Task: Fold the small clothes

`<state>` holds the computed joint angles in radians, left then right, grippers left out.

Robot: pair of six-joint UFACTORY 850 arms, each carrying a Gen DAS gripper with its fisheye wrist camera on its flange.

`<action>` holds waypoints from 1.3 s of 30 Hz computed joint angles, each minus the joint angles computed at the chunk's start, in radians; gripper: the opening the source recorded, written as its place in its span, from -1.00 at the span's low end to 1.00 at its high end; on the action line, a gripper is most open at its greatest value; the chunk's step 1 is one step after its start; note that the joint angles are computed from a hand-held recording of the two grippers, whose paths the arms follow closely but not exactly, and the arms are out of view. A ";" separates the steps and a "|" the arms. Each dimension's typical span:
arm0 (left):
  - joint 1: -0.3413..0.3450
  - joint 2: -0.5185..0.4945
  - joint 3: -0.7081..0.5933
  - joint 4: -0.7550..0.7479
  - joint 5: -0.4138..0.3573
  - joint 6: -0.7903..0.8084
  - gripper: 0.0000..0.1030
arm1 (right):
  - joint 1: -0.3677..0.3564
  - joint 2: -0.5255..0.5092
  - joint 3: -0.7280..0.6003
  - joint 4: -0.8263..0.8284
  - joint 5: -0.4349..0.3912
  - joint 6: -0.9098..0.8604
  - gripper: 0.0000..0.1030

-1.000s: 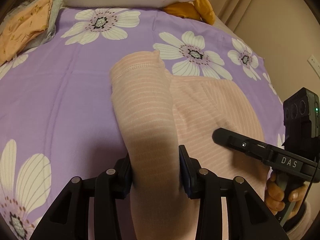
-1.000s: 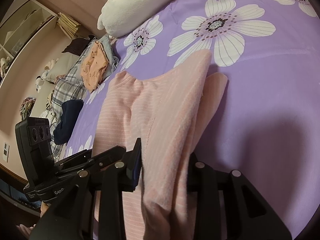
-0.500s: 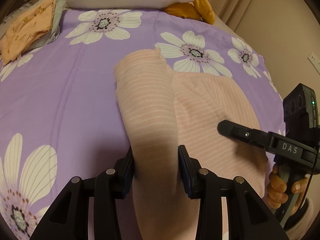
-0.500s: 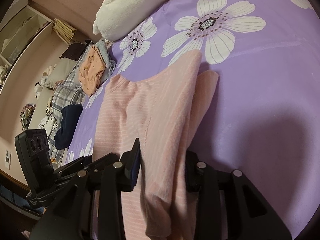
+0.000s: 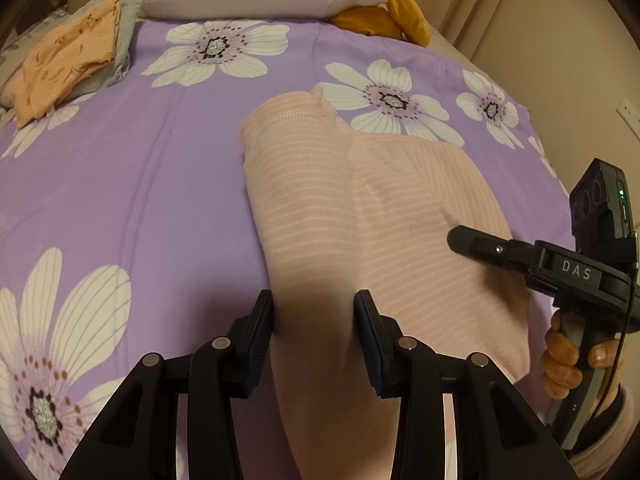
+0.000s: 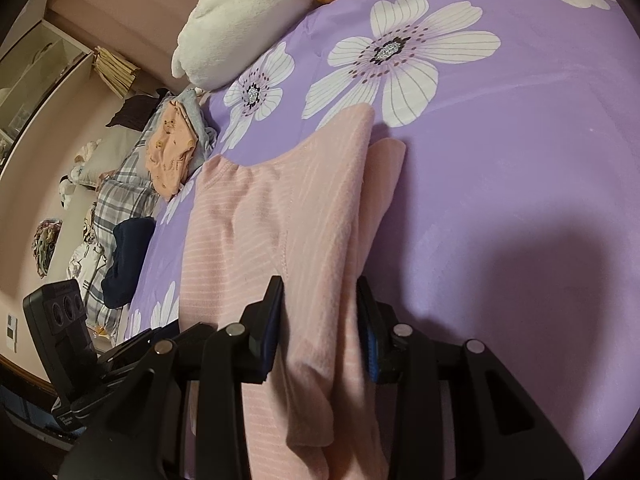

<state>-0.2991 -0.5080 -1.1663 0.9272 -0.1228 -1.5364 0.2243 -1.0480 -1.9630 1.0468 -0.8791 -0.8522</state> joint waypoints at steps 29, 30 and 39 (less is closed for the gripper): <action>-0.057 0.053 0.082 -0.132 -0.051 0.076 -0.25 | -0.023 0.083 0.125 -0.029 0.022 -0.002 -0.14; -0.059 0.054 0.085 -0.127 -0.052 0.068 -0.25 | -0.025 0.089 0.135 -0.026 0.017 -0.011 -0.12; -0.072 0.063 0.102 -0.088 -0.062 0.019 -0.25 | -0.019 0.157 0.243 -0.067 0.065 -0.126 -0.14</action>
